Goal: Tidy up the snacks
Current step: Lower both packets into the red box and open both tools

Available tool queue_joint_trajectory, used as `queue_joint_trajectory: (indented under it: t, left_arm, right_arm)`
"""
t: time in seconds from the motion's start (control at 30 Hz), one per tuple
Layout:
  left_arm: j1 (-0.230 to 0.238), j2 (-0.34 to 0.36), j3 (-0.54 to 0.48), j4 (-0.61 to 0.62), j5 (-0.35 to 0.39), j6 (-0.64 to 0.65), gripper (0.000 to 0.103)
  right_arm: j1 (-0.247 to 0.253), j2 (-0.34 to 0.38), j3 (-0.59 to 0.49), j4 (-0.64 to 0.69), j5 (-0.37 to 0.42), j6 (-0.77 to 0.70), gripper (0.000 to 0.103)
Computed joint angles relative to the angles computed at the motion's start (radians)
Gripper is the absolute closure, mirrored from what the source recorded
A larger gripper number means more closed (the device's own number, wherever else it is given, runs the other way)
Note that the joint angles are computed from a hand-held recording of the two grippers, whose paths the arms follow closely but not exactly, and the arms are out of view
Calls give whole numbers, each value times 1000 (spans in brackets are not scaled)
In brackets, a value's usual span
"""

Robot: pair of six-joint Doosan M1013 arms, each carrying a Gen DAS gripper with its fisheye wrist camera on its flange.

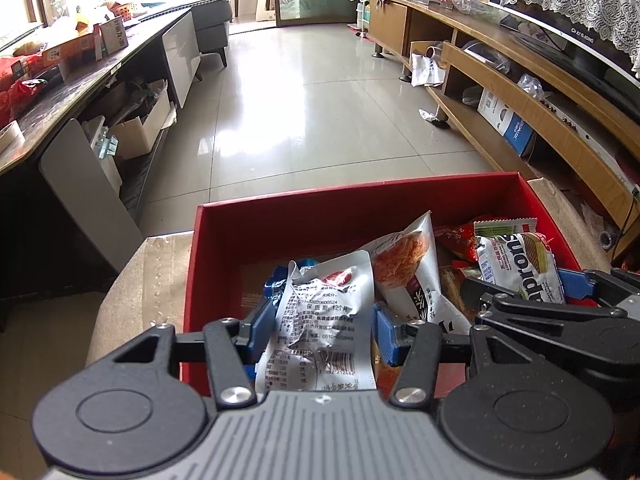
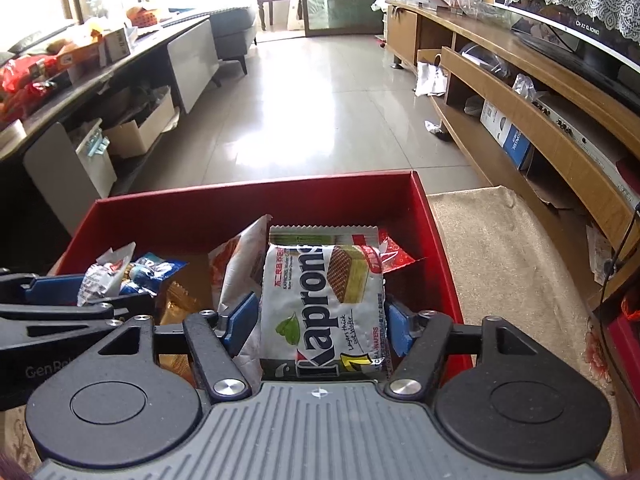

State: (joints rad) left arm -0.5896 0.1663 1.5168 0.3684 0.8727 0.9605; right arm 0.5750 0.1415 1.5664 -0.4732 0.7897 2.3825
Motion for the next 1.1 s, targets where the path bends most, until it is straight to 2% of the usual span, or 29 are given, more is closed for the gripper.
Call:
queue_joint_trajectory:
  t: [0.2,0.33,0.5,0.6,0.93,1.1]
  left_arm:
    - [5,-4,0,-9,-3,2,55]
    - [10,-9,1,-9,-8,-8,55]
    - [12,-11,2,-14,-7,-11,55]
    - [17,-13,2,-32,-14,0,55]
    - [17,-15,3,-55,-20,21,55]
    - [22,-16,2,-64,-20,26,55]
  right_arm:
    - [-7,-5,5,16,-22,1,29]
    - [-20,-17,16,59,-69,5,28]
    - [-36,-25,26,123,-113,-6,27]
    - [-55,-33,37,204,-149,-29,27]
    - [-53,-37,40,142,-144,26,24]
    - [-71,-39,48,300,-197,-67,24]
